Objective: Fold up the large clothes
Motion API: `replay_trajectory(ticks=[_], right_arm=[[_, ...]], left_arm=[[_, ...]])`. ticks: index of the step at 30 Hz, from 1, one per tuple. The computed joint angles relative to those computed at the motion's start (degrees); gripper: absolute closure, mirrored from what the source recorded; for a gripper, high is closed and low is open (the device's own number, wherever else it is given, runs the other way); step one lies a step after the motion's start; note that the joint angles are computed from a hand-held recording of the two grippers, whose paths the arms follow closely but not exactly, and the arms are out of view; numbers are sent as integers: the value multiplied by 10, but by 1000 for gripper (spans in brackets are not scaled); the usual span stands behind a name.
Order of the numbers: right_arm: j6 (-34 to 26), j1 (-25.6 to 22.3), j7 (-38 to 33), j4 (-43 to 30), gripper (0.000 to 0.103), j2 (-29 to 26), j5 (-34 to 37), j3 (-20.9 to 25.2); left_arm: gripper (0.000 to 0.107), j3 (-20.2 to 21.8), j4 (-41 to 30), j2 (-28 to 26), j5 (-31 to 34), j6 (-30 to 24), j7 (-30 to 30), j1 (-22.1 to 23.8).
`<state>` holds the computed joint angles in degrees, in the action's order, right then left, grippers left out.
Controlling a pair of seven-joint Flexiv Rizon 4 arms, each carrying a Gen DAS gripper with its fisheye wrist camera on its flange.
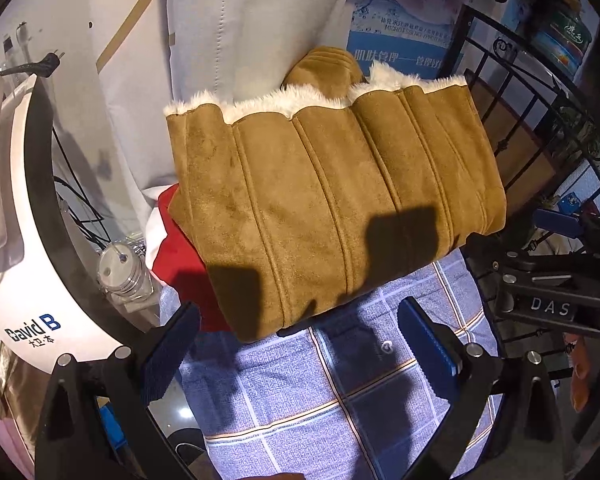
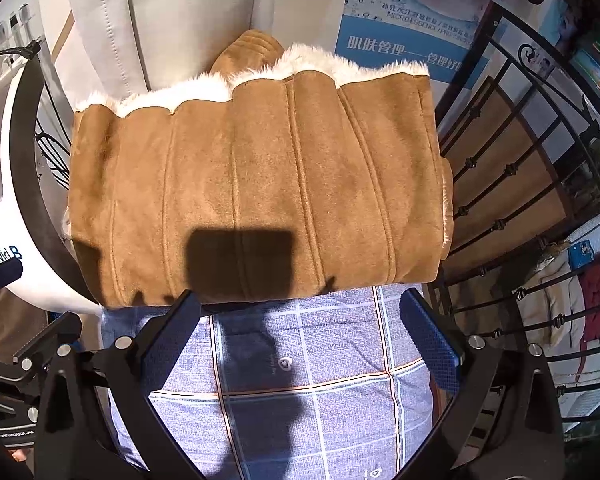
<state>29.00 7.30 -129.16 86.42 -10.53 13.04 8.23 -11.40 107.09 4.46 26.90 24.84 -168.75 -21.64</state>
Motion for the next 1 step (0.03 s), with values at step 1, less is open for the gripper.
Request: replay_trajectory(ticks=[1], right_arm=[[-1, 0, 0, -1, 5, 0, 1, 0]], left_arm=[[10, 0, -1, 0, 0, -2, 1, 0]])
